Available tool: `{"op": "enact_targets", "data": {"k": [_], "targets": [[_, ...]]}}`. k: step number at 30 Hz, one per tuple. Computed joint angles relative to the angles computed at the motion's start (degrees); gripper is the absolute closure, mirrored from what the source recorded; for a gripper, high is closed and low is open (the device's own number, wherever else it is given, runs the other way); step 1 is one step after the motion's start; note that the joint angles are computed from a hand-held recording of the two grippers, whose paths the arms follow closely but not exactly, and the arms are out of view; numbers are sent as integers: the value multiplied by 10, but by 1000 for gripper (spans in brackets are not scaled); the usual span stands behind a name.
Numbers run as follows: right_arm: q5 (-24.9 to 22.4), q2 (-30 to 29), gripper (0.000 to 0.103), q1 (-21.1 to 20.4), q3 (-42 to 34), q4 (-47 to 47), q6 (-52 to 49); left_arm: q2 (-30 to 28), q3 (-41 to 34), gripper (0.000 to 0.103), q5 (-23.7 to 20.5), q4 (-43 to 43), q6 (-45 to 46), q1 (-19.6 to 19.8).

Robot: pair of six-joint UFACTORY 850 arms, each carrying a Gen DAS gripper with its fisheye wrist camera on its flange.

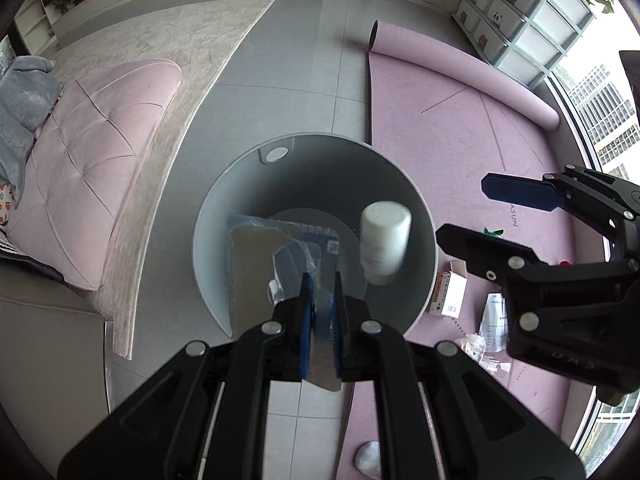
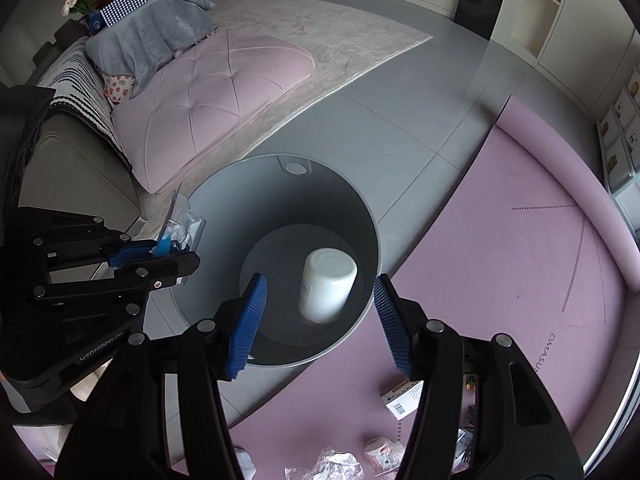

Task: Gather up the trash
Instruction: 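Carry the pill bottle and plastic tray to the grey bin and release both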

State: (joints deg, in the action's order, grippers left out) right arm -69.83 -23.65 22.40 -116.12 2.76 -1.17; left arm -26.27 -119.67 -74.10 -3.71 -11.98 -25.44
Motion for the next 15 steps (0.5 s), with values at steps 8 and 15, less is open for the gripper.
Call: {"op": "enact_targets", "data": {"k": [8,15], "targets": [[-1,11,48,-4,5,-1,12,-17,-26,92,-5,-2,6,-2],[-1,23,48,-8,16,-11,21,-37,-73,33,-8,59,-15,-21]]}}
